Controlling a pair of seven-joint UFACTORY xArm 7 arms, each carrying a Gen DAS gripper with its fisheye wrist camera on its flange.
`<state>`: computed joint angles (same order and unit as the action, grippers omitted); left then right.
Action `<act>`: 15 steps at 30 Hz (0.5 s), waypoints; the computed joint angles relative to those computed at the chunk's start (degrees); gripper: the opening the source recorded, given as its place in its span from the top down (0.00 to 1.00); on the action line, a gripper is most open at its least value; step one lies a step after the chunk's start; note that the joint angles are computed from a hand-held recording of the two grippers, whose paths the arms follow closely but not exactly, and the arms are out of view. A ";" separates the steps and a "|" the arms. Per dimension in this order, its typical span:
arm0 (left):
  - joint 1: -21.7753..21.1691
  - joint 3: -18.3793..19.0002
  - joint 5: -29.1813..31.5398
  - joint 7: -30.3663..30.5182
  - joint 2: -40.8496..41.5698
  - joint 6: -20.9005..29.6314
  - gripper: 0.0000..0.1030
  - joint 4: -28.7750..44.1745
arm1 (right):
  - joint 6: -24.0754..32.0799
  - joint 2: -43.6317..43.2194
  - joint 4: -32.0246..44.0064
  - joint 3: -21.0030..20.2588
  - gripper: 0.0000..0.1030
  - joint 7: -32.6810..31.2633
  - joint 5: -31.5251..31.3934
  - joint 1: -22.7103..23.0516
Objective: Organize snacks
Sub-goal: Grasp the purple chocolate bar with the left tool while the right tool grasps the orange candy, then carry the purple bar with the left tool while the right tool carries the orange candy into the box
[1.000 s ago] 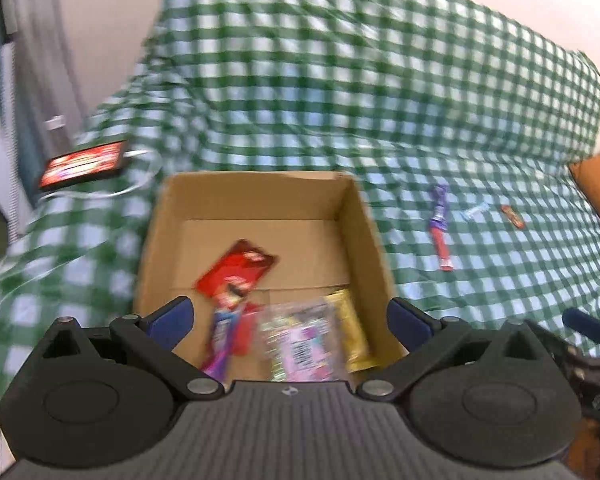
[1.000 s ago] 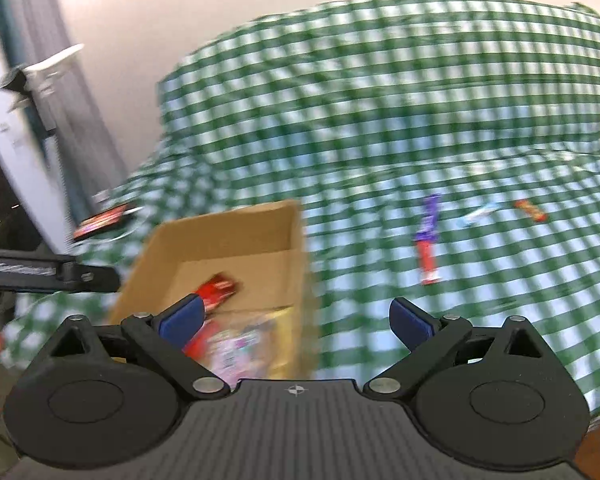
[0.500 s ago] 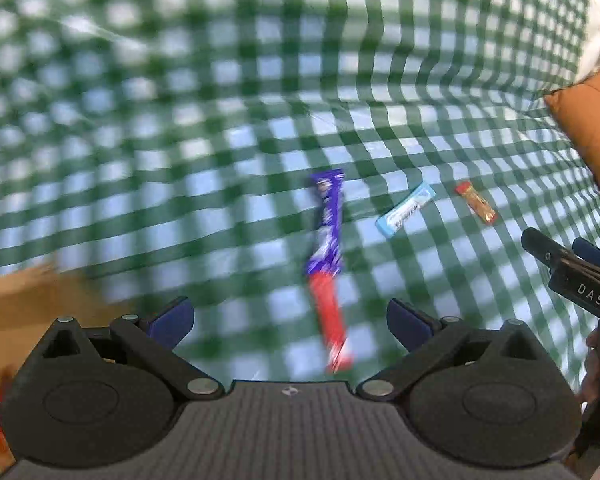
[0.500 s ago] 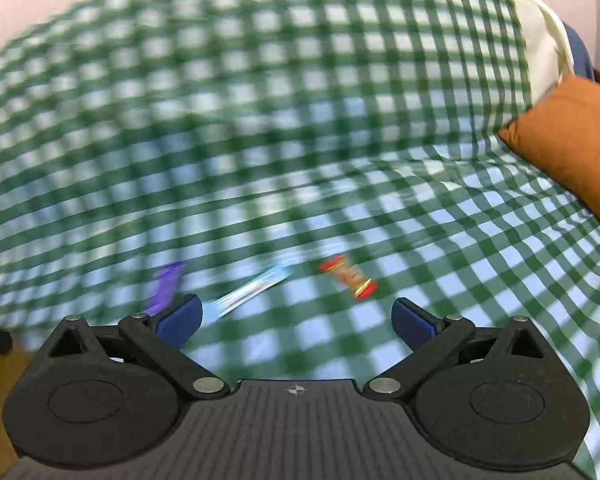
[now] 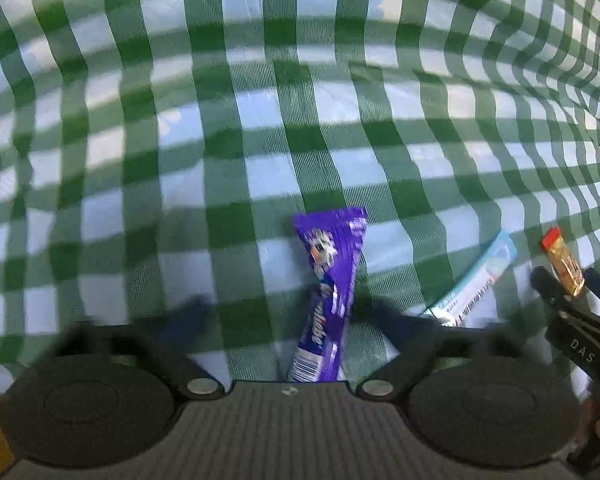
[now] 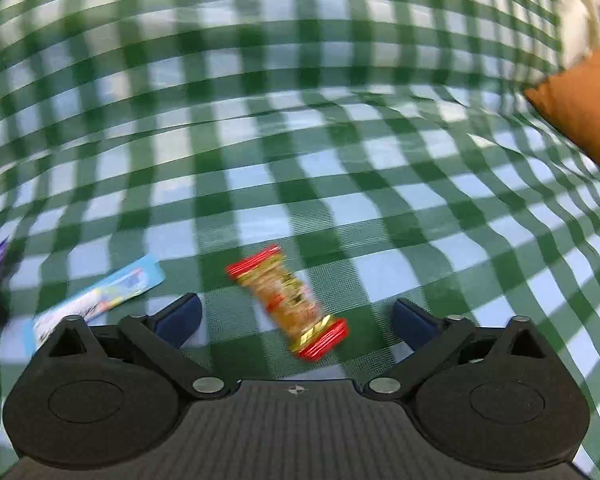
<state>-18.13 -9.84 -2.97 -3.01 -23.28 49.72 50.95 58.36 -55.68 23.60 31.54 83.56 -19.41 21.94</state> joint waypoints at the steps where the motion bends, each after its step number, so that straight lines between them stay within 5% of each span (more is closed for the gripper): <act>1: 0.03 0.06 0.56 0.82 0.40 -0.17 0.70 0.67 | -0.33 -0.59 -0.28 1.08 0.42 0.20 -0.90 0.22; 2: -0.60 1.17 -1.22 2.50 0.43 0.72 0.87 1.26 | -0.49 -0.62 -0.12 1.56 0.55 -0.26 -1.58 0.48; 3: -0.87 2.25 -3.40 3.25 0.26 2.16 0.87 1.98 | 0.12 -0.29 0.67 1.54 0.79 -0.85 -1.60 0.62; 8: -0.81 3.64 -5.42 7.53 -5.37 4.29 0.88 2.31 | 4.87 0.30 5.98 3.17 0.80 -0.66 -0.50 0.47; 15: 0.91 8.30 -8.15 13.78 -21.87 19.21 0.87 4.18 | 14.99 -1.23 21.59 10.43 0.80 3.22 4.42 -0.68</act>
<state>-17.23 -1.54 -11.12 10.77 -45.15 68.94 55.13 73.35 -56.91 45.19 41.97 86.78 -15.00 21.26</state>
